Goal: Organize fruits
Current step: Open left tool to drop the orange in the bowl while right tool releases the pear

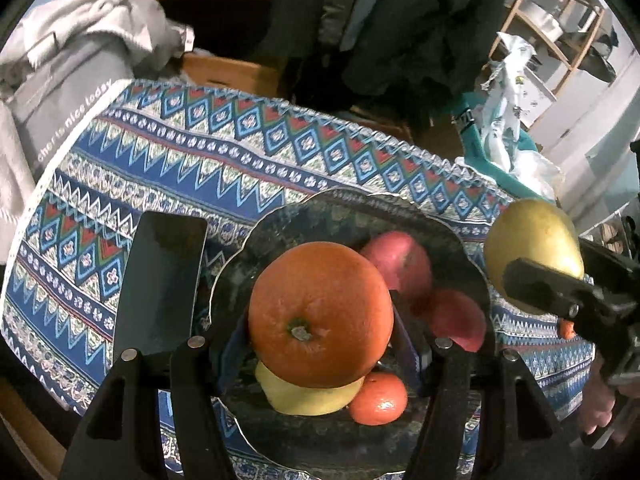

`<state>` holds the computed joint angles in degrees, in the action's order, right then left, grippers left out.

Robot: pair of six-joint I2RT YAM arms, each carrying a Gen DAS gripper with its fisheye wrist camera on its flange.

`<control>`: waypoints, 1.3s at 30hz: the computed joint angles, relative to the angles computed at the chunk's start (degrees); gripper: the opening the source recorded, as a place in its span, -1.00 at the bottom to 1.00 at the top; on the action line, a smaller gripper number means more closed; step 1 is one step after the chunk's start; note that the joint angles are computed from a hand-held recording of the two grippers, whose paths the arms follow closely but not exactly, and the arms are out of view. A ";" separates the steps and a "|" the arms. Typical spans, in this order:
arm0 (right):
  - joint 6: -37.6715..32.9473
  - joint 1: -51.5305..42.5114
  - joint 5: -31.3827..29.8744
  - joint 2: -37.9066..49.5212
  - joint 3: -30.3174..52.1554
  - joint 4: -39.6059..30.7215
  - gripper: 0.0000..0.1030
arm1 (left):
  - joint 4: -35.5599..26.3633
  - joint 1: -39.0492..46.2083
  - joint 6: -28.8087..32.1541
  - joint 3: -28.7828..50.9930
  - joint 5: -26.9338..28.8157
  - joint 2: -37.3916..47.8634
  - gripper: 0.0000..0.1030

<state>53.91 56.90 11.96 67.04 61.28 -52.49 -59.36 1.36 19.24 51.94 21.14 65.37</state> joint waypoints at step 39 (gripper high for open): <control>-0.93 4.74 -3.13 12.53 0.89 5.15 0.60 | -5.86 10.51 5.10 2.26 -1.17 -0.15 0.28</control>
